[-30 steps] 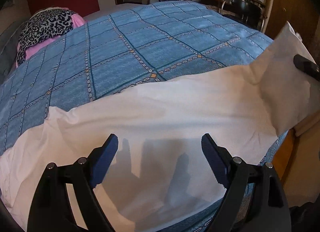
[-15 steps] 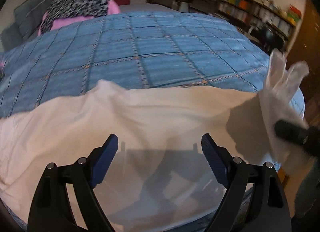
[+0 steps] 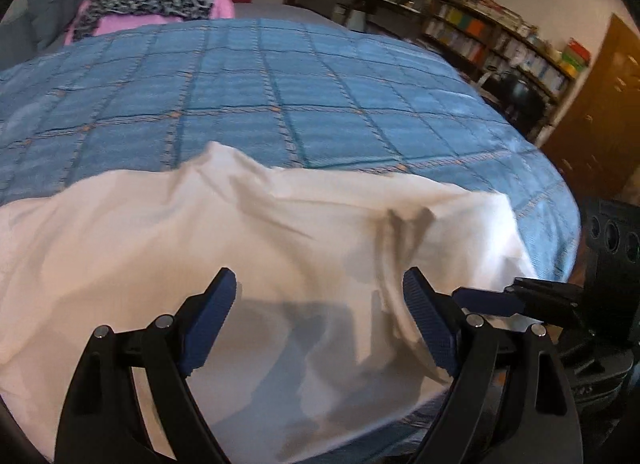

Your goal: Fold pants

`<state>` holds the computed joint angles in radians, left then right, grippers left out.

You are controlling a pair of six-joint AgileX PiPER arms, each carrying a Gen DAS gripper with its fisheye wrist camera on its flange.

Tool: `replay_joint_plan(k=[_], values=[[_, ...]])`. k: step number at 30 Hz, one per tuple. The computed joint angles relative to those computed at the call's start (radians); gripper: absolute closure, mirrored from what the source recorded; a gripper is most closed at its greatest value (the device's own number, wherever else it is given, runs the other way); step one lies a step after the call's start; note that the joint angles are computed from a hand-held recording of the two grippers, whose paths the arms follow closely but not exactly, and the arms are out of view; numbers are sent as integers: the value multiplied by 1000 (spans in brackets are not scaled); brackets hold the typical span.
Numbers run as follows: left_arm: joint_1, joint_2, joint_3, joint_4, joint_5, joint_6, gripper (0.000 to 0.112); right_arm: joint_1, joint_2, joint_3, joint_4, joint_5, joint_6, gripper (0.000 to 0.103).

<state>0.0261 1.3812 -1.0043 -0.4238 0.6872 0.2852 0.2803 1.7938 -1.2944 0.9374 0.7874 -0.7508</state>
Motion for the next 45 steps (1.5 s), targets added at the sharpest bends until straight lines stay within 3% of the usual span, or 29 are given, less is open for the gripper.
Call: replay_joint_plan(k=[7, 15, 19, 26, 32, 35, 37, 40, 43, 45], values=[[-22, 44, -8, -192, 62, 171, 23, -112, -120, 122, 17, 80, -99, 55], [-56, 149, -63, -258, 114, 130, 23, -236, -145, 178, 74, 57, -114, 52], [-59, 168, -82, -266, 127, 103, 22, -201, -90, 173, 98, 63, -144, 51], [-72, 200, -109, -304, 170, 104, 19, -107, -65, 152, 129, 196, -274, 48], [-151, 224, -142, -252, 147, 65, 20, -105, -67, 148, 123, 228, -293, 48], [-163, 227, -141, -218, 125, 19, 36, -129, -80, 158, 121, 220, -286, 48], [-156, 229, -140, -206, 119, -9, 61, -152, -92, 167, 116, 215, -278, 48], [-138, 233, -134, -213, 116, -28, 82, -208, -132, 201, 114, 222, -276, 48], [-131, 216, -114, -231, 106, -27, 97, -242, -151, 208, 103, 206, -257, 48], [-145, 189, -108, -194, 84, -63, 100, -255, -155, 203, 99, 192, -244, 48]])
